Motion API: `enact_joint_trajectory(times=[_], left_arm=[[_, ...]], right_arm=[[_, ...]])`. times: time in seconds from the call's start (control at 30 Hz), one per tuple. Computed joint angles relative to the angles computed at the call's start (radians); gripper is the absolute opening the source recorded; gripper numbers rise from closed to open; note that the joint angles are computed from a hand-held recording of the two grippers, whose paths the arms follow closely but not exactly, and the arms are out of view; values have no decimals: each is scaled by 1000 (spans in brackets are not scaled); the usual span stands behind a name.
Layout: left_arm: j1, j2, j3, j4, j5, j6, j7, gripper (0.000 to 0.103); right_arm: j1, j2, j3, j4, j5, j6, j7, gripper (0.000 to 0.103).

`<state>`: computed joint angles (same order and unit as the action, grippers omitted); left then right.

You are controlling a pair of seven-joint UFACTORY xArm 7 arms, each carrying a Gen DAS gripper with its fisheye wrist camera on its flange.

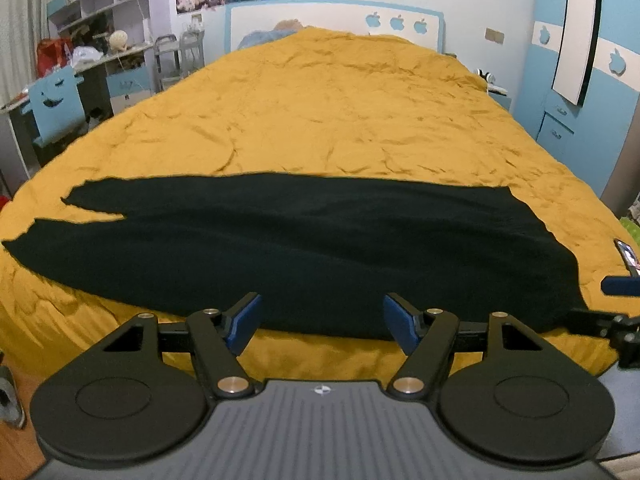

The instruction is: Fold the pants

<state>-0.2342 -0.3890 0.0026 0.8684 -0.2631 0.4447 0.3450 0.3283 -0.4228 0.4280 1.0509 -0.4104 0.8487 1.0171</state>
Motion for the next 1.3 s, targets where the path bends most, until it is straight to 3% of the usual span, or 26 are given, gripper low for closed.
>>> enact_joint_trajectory(times=[0.2,0.33,0.47,0.57,0.67,0.9,1.0,1.07,1.17,1.2,1.23,1.3], left_arm=[[-24,48,95,35,-54,-58,250,79],[-24,109,155,58,-95,-119,492,79],[60,228,152,121,-55,-152,607,79],[151,343,131,198,56,-169,584,79],[214,449,122,279,256,-183,503,79],[230,629,171,402,661,-261,351,79],[260,650,168,374,701,-332,339,78],[306,650,119,375,641,-340,372,71],[386,644,16,391,476,-297,463,42],[407,645,-12,402,416,-277,490,27],[408,640,-20,405,374,-263,492,20],[407,636,-25,418,315,-242,496,8]], right_arm=[[1,-25,-94,-84,21,-124,-185,82],[-5,-23,-139,-108,75,-120,-336,80],[-26,-24,-152,-135,87,-78,-457,63],[-21,-40,-177,-167,134,-50,-543,61],[-20,-52,-184,-190,164,-39,-613,61],[-29,-52,-170,-208,181,1,-694,61],[-22,-46,-164,-204,176,11,-733,61],[-12,-40,-161,-198,173,17,-773,61],[-1,-25,-155,-195,157,15,-834,61],[-5,-16,-146,-193,137,17,-845,60],[-10,-7,-139,-190,116,21,-852,59],[-15,7,-124,-191,63,32,-877,39]])
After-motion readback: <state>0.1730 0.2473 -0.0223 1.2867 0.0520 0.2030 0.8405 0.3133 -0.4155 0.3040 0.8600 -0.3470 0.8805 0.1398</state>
